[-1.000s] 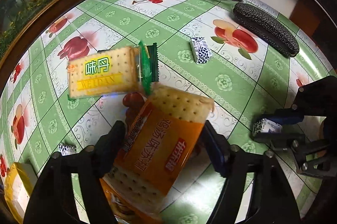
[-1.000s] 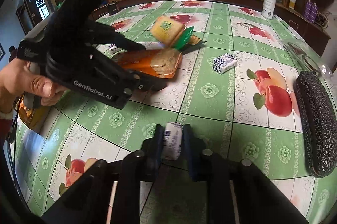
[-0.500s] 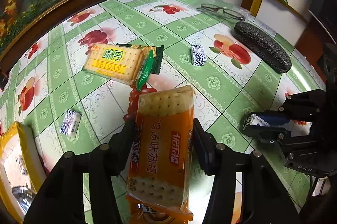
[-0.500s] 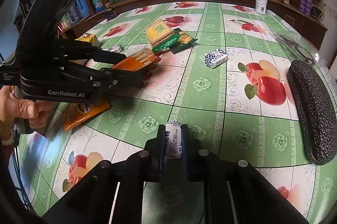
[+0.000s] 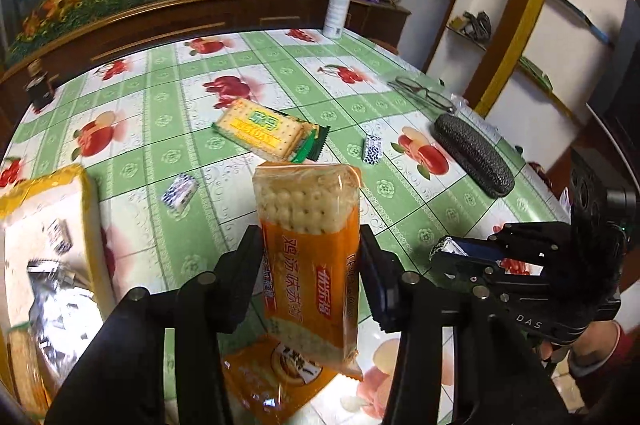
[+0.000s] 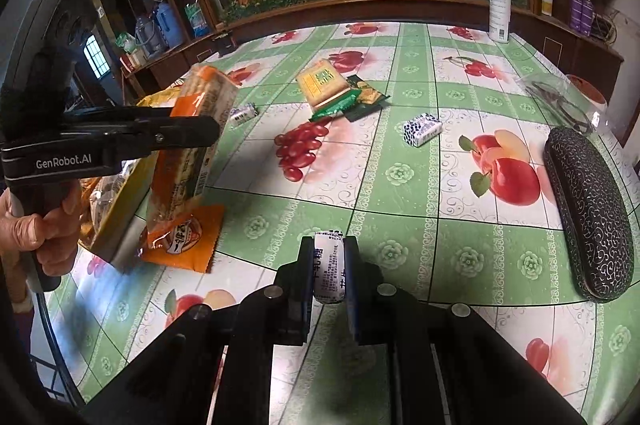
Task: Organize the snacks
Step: 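Carry the orange cracker pack and white packet into the tray, open both grippers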
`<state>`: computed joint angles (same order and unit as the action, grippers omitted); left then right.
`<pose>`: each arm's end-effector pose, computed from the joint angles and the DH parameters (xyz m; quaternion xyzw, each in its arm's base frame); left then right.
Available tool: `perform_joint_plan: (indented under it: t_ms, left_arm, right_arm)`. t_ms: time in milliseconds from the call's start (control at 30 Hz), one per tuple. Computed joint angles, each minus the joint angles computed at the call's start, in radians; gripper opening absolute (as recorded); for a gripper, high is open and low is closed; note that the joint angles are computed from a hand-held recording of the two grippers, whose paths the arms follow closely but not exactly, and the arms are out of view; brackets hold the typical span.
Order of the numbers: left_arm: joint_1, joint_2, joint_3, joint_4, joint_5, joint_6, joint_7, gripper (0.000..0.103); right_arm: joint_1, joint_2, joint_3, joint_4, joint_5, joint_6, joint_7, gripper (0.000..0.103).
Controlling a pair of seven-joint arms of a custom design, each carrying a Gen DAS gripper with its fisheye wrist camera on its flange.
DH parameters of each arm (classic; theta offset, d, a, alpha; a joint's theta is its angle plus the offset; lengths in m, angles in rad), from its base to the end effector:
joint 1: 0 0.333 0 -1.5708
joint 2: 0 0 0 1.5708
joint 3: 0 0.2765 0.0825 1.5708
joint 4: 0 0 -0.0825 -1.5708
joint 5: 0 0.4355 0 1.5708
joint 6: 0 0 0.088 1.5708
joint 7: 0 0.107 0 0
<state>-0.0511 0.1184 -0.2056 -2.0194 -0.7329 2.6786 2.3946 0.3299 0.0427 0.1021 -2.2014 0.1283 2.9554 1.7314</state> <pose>0.6368 -0.1436 0.3815 -0.4790 0.8040 -0.3389 0.0963 0.5688 0.2526 0.3747 -0.7111 0.6102 -0.1323 0.3232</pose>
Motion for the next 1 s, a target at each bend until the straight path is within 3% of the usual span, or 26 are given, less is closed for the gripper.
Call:
perform_joint_plan:
  t_ms: [167,300,667,1000]
  left_arm:
    - [-0.003,-0.054,0.008,-0.069,-0.038,0.056,-0.004,0.04]
    - [-0.009,-0.093,0.025,-0.11,-0.094,0.068,0.017,0.023]
    - [-0.033,-0.127,0.051,-0.169,-0.097,0.102,0.018,0.017]
    - [-0.065,-0.158,0.059,-0.236,-0.008,0.172,-0.044,0.017]
  right_arm:
    - [0.009,-0.01,0.005,0.001,-0.007,0.01,0.002,0.014]
    - [0.017,-0.017,0.009,0.002,-0.017,0.013,0.003,0.014]
    - [0.032,-0.019,0.014,0.012,-0.033,0.011,0.008,0.014]
    - [0.038,-0.012,0.017,0.023,-0.035,0.014,0.005,0.014]
